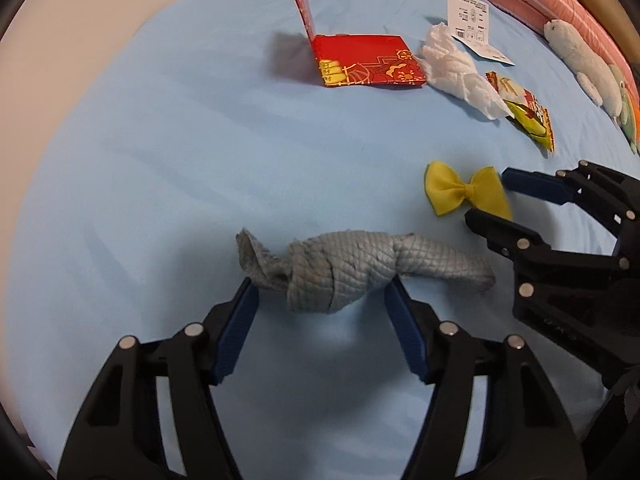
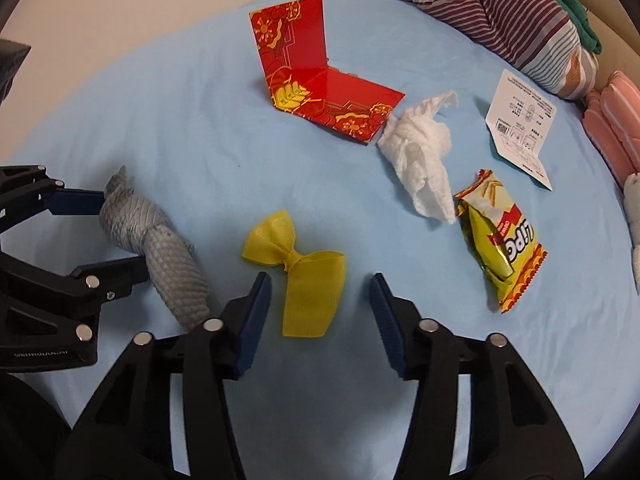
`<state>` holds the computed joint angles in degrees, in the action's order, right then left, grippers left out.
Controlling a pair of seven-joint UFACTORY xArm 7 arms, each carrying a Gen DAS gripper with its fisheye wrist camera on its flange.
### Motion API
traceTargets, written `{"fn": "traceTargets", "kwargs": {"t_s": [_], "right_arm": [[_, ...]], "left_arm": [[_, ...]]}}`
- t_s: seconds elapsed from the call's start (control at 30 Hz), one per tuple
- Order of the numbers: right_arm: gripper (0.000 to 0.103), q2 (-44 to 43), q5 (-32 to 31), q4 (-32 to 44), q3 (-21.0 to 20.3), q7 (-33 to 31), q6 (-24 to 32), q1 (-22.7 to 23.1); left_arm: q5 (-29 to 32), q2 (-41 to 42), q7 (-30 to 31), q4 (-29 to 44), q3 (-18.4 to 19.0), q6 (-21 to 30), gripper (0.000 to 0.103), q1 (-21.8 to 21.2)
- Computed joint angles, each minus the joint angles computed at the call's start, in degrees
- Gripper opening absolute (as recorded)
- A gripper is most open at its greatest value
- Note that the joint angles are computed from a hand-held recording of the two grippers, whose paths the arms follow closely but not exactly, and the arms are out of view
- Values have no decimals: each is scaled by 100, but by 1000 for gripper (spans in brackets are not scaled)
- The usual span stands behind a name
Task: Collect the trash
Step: 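Grasp the grey knotted cloth with the left tool while the right tool grasps the yellow bow, then carry the grey knotted cloth and yellow bow with both tools to the grey bin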
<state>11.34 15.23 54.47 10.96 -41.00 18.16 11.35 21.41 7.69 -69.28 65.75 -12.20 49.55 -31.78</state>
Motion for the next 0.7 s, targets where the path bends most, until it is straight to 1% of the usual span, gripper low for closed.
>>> {"fn": "traceTargets", "kwargs": {"t_s": [0.03,0.07,0.1,0.13,0.17,0.2,0.37,0.5,0.7], "right_arm": [[36,2,-31,-31,1,-19,-54,12],[26,-18,-13,-73,24,-76,-120,2],[21,-32,26,-80,52,-148,-119,-20],[18,-39,81,-63,71,-199,-76,-42],[10,-46,178,-37,97,-267,-13,-76],[7,-39,251,13,106,-318,73,-96],[5,-123,553,59,106,-548,229,-121],[5,-281,803,14,76,-727,311,-103],[5,-603,1049,-77,-66,-873,501,-38]], "left_arm": [[-100,-8,48,-47,6,-83,50,34],[-197,-29,73,-112,10,-188,45,65],[-215,-51,50,-167,15,-274,43,75],[-184,-93,41,-217,12,-305,38,72],[-157,-99,46,-214,5,-292,34,69],[-132,-120,33,-227,0,-285,31,65],[32,-188,0,-232,-43,-221,26,29],[144,-207,-20,-129,-69,-188,26,-4],[228,-387,-114,-49,-144,14,26,-58]]}}
